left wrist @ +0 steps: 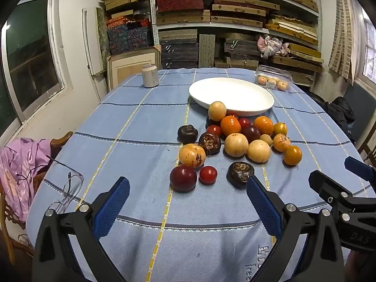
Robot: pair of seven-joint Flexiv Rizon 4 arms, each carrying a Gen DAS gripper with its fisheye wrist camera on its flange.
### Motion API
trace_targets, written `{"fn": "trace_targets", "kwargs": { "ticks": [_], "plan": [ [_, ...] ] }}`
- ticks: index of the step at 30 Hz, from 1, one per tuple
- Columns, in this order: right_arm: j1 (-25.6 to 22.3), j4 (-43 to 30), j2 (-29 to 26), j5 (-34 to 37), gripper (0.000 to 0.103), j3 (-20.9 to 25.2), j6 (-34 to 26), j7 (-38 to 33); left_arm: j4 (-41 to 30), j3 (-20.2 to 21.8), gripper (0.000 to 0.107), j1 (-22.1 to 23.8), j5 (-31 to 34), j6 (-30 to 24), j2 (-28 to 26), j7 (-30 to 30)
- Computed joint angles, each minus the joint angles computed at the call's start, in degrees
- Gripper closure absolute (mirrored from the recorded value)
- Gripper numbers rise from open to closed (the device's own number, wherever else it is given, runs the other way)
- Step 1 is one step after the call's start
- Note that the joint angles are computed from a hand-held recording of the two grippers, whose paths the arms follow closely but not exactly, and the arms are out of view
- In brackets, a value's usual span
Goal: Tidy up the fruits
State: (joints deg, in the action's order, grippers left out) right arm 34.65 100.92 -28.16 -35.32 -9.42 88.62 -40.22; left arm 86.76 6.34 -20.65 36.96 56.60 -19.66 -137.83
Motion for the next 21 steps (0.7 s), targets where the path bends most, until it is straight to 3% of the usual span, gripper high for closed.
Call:
{"fn": "trace_targets", "kwargs": {
  "ticks": [21],
  "plan": [
    [-0.27,-0.11,-0.10,0.89,0.004,0.62,-0.01,-0.65,0.08,-0.04,0.007,0.11,-0.70,0.25,-0.53,0.54]
  ]
}}
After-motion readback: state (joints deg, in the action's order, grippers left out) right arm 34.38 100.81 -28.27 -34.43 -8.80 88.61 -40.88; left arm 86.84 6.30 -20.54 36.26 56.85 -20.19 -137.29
